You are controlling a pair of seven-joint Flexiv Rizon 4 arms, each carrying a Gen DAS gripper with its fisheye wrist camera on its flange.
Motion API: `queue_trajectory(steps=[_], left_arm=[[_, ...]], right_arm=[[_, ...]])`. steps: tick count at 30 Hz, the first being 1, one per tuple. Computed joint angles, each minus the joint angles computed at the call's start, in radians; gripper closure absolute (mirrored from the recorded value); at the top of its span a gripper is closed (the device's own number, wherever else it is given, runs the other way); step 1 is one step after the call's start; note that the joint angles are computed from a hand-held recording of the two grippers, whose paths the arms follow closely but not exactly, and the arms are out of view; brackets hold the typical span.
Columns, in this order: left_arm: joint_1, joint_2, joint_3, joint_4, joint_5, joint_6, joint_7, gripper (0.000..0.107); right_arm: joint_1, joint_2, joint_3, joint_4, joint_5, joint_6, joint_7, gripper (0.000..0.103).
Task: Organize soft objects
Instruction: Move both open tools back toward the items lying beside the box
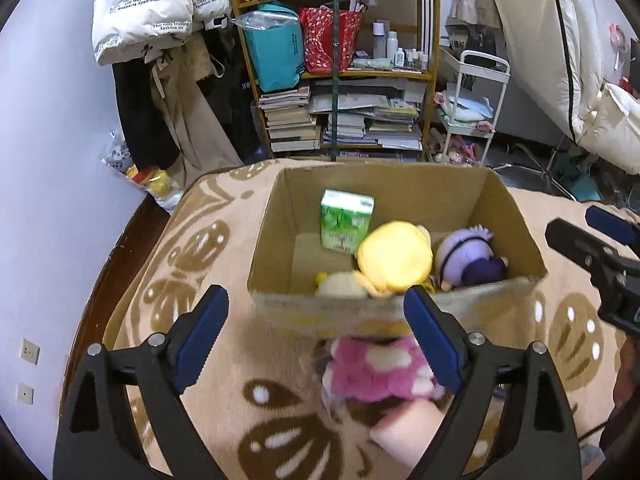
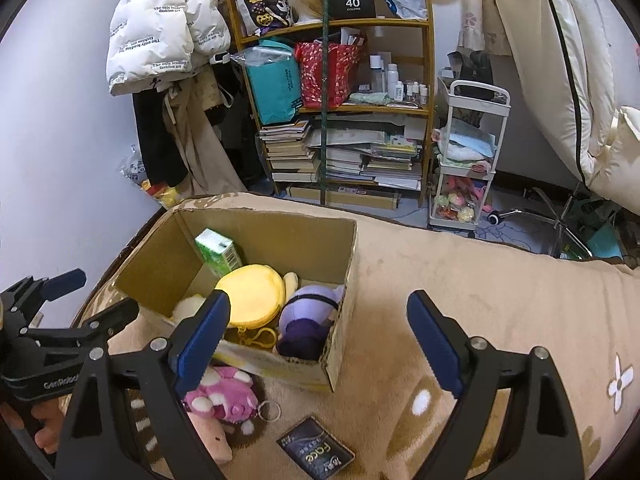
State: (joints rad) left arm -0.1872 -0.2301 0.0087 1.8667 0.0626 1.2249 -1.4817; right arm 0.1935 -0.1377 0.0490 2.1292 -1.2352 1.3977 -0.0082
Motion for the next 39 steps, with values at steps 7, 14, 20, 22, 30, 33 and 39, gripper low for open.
queue_trajectory(steps=[7,14,20,22,30,33,39], left_arm=[[0.005,0.084,0.001,0.078,0.006,-0.036,-0.005,0.017],[0.020,0.159,-0.015,0.172,-0.027,-0.037,0.021,0.017],[0.022,0.211,-0.026,0.246,-0.080,-0.038,0.061,0.017],[0.023,0.221,-0.028,0.263,-0.079,-0.036,0.067,0.017],[0.025,0.214,-0.033,0.316,-0.123,0.014,0.110,0.017],[0.023,0.203,-0.038,0.318,-0.151,0.016,0.131,0.017],[0.020,0.192,-0.045,0.321,-0.234,-0.015,0.194,0.017]], right_arm=[[-0.012,0.058,0.026,0.056,0.021,-0.001,0.022,0.009],[-0.015,0.102,0.059,0.098,0.068,-0.021,0.009,0.009],[-0.005,0.136,0.093,0.146,0.159,-0.045,-0.037,0.009],[-0.001,0.143,0.101,0.156,0.178,-0.055,-0.041,0.009],[0.025,0.122,0.109,0.161,0.269,-0.052,-0.097,0.009],[0.039,0.101,0.105,0.151,0.278,-0.070,-0.107,0.009],[0.061,0.075,0.097,0.146,0.352,-0.076,-0.153,0.009]])
